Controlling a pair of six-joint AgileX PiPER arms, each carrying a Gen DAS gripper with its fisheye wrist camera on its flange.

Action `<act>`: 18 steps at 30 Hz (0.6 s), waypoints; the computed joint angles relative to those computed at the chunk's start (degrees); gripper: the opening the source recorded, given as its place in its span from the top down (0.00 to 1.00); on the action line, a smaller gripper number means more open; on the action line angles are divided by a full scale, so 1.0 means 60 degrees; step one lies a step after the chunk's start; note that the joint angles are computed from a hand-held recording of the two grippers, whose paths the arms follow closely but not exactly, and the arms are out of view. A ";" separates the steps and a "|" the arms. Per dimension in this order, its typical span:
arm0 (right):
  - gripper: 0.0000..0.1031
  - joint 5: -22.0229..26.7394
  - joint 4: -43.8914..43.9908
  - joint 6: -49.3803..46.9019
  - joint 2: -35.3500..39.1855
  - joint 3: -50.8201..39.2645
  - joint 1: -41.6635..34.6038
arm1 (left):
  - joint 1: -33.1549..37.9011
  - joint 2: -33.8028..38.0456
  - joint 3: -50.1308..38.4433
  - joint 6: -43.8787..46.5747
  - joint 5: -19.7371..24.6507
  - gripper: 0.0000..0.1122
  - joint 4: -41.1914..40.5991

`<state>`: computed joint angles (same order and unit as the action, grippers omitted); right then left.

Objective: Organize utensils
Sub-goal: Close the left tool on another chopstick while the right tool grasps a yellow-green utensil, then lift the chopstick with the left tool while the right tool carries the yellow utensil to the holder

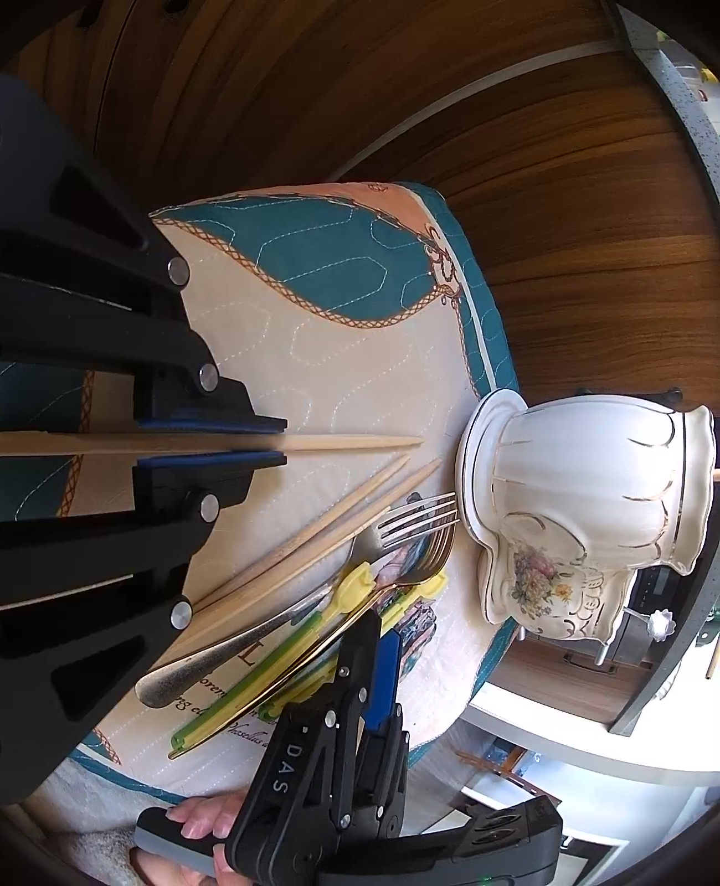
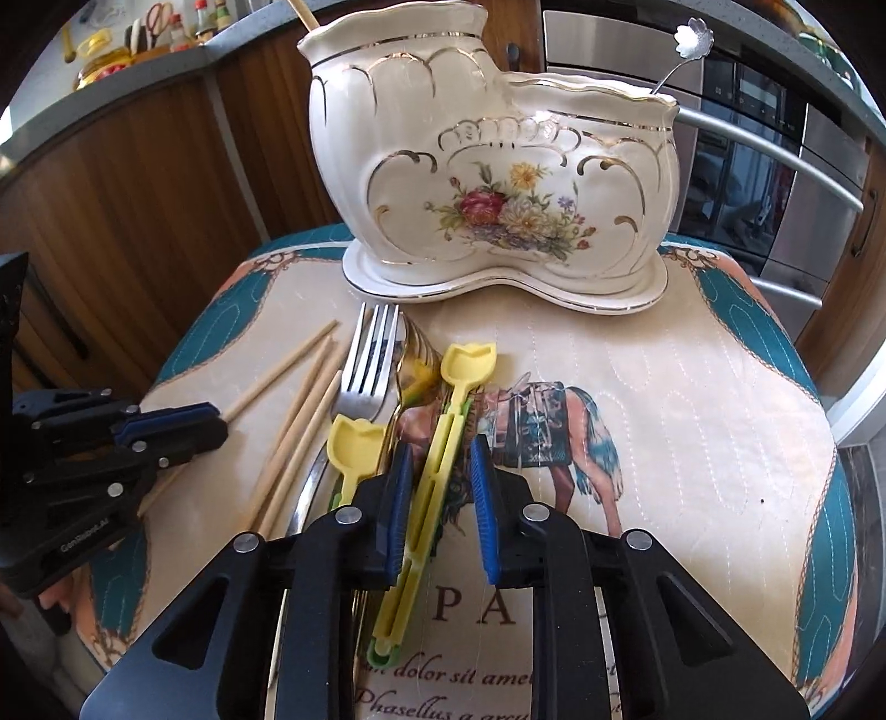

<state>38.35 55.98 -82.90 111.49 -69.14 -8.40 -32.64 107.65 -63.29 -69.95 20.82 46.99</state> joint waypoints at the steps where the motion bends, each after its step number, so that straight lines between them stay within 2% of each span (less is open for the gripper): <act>1: 0.86 -0.0019 0.0021 0.0008 -0.0010 0.0005 -0.0027 | 0.0018 0.0003 -0.0006 0.0041 -0.0024 0.94 -0.0053; 5: 0.90 -0.0048 0.0206 -0.0408 -0.0186 0.0164 -0.0276 | 0.0003 0.0025 -0.0050 0.0229 0.0050 0.95 -0.0147; 9: 0.90 0.0202 -0.0070 -0.1140 -0.0356 0.0321 -0.0667 | 0.0116 -0.0193 -0.0069 0.2461 0.0042 0.95 -0.2166; 13: 0.89 0.0630 -0.0724 -0.1519 -0.0260 0.0156 -0.0975 | 0.0010 -0.0230 -0.0325 0.4362 0.0683 0.94 -0.3542; 14: 0.88 0.0712 -0.0869 -0.1480 -0.0257 0.0093 -0.0987 | -0.0015 -0.0213 -0.0401 0.4519 0.0838 0.94 -0.3634; 15: 0.81 0.0685 -0.0911 -0.1456 -0.0269 0.0090 -0.0981 | -0.0013 -0.0200 -0.0433 0.4596 0.0898 0.94 -0.3683; 16: 0.78 0.0483 -0.0880 -0.1382 -0.0296 0.0136 -0.0914 | -0.0020 -0.0164 -0.0525 0.4709 0.1013 0.94 -0.3753; 18: 0.77 0.0341 -0.0889 -0.1308 -0.0314 0.0157 -0.0795 | -0.0041 -0.0057 -0.0731 0.4768 0.1256 0.93 -0.3746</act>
<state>40.40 50.65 -90.75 109.60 -68.20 -13.17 -32.89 107.31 -67.67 -41.35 28.36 24.52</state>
